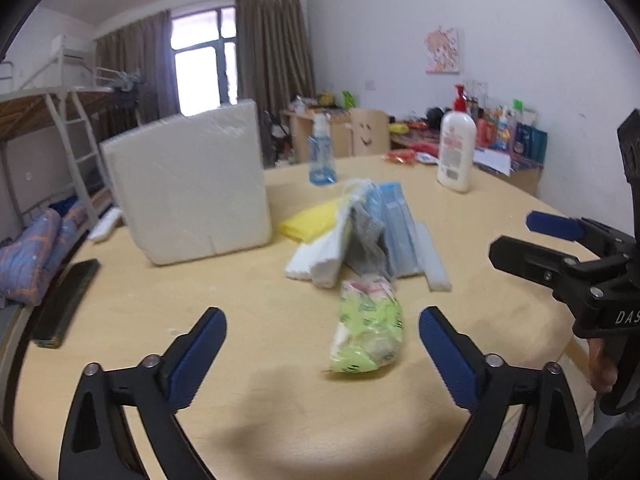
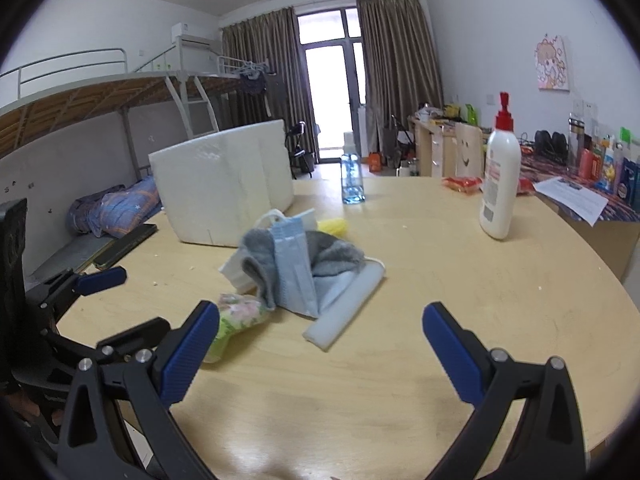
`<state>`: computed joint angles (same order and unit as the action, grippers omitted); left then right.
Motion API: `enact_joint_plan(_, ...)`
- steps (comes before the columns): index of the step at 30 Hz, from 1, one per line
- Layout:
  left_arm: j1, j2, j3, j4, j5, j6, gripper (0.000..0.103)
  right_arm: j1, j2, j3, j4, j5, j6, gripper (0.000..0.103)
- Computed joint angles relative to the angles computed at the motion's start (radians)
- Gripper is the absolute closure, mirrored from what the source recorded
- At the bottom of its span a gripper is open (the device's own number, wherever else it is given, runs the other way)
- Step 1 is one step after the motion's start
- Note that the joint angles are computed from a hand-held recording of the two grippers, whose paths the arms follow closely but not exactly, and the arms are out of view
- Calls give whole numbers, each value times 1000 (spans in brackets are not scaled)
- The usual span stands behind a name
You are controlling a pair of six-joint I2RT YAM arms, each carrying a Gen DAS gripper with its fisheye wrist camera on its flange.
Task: Organize soft objects
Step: 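Reach the left gripper to the green snack bag and close on it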
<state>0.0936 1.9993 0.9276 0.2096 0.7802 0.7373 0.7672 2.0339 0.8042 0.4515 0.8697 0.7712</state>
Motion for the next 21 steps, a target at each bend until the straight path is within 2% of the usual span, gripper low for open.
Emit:
enact_joint_plan(3, -23, 24, 31, -67, -7, 41, 13, -12, 6, 1, -10, -10, 11, 0)
enact_joint_plan(6, -49, 34, 35, -70, -36, 49, 19, -30, 15, -2, 2, -33, 6, 0)
enact_joint_plan(8, -65, 46, 54, -93, -58, 48, 28, -40, 18, 1, -5, -45, 8, 0)
enact_joint_plan(12, -85, 77, 105, -168, -86, 62, 36, -58, 26, 6, -5, -66, 8, 0)
enact_joint_plan(14, -92, 83, 115, -174, -102, 58, 44, -64, 34, 13, -12, -78, 10, 0)
enact_joint_plan(18, -95, 84, 117, -172, -110, 62, 51, -77, 50, 37, -36, -98, 16, 0)
enact_joint_plan(20, -104, 87, 118, -171, -124, 67, 60, -85, 56, 52, -56, -113, 21, 0)
enact_joint_plan(21, -106, 88, 120, -179, -126, 73, 61, -89, 58, 55, -58, -120, 20, 0)
